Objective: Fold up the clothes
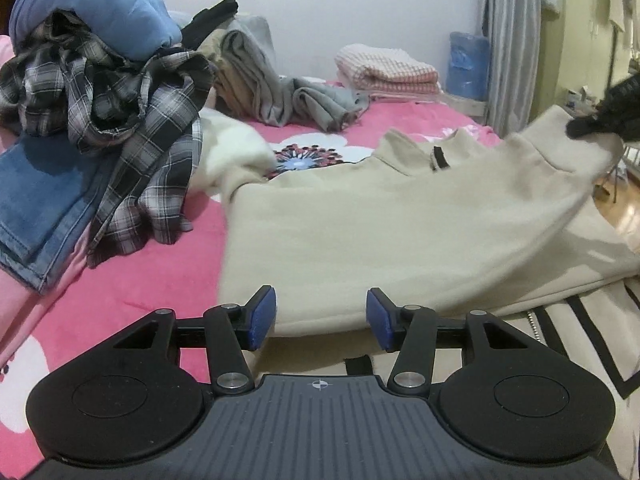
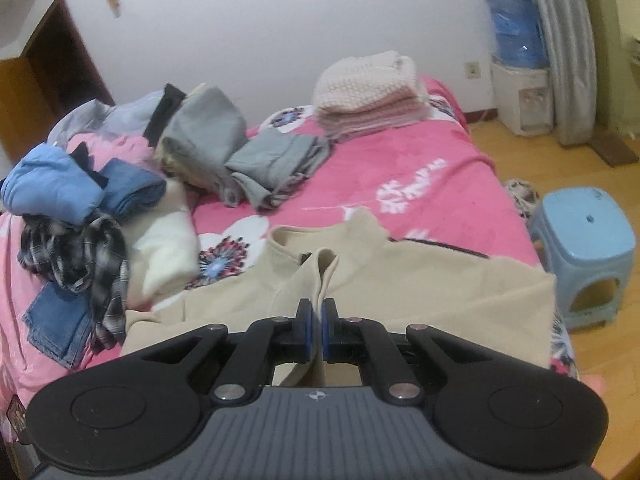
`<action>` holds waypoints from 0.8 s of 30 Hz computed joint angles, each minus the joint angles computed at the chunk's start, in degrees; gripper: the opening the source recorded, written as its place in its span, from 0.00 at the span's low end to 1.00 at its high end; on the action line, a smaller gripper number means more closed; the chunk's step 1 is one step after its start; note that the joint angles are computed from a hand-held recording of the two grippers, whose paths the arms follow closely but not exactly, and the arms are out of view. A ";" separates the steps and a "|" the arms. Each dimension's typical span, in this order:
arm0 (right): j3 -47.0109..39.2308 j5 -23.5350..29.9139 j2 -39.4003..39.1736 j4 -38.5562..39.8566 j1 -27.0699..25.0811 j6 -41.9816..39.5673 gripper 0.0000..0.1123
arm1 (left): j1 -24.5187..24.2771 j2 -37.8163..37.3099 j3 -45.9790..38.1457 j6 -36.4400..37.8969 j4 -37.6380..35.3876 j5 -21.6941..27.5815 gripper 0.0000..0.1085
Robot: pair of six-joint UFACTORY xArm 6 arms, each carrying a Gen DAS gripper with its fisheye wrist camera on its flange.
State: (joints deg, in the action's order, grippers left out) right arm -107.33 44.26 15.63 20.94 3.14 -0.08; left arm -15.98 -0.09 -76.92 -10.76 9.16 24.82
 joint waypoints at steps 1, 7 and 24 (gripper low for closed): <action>1.04 -0.18 -0.42 0.01 -0.36 -0.08 0.04 | 0.03 0.32 -0.34 -0.29 0.20 0.25 0.46; 5.82 -3.83 -2.97 -0.31 -2.89 1.51 0.03 | 0.12 1.85 -2.39 -0.62 -0.01 0.31 0.47; 19.38 -5.66 -7.98 1.25 -8.22 5.79 0.03 | 1.28 6.05 -6.48 -2.34 -1.09 4.93 0.48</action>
State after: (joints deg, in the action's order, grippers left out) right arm -87.94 38.60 7.65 22.19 -5.08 5.71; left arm -14.70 5.97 -83.40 -13.11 8.07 29.75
